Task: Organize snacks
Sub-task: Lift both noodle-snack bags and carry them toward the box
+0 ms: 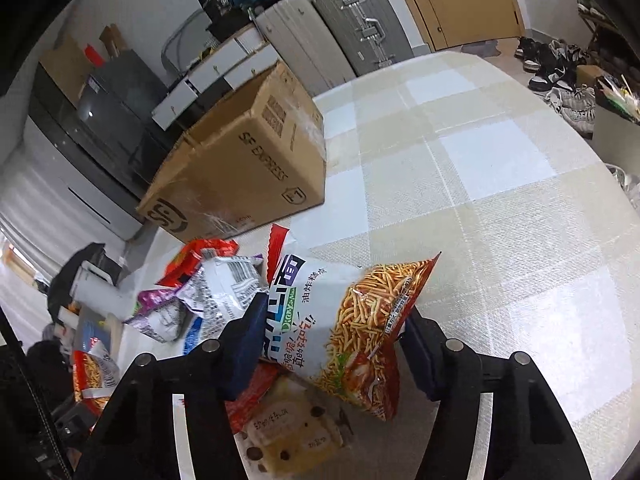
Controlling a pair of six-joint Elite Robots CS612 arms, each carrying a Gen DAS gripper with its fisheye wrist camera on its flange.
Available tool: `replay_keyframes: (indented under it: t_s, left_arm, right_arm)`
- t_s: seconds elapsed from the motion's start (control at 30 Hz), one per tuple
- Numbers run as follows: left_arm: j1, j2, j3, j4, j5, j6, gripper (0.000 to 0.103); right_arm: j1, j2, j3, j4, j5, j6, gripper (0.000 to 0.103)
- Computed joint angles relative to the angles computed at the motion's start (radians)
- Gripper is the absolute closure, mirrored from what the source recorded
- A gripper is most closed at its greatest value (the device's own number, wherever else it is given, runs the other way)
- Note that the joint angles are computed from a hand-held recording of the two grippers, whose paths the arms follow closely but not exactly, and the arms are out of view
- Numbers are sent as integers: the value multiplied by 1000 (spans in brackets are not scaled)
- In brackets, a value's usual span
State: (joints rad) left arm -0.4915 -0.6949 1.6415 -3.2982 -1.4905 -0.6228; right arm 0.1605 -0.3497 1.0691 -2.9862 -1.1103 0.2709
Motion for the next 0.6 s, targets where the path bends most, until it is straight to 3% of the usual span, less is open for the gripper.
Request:
replay_keyframes:
  t_s: [0.37, 0.6]
  left_arm:
    - [-25, -29, 24, 1, 52, 18, 41]
    - [-40, -49, 44, -6, 80, 28, 41]
  right_arm:
    - [-21, -59, 131, -204, 124, 40, 40]
    - [-13, -107, 212, -296, 203, 0, 40]
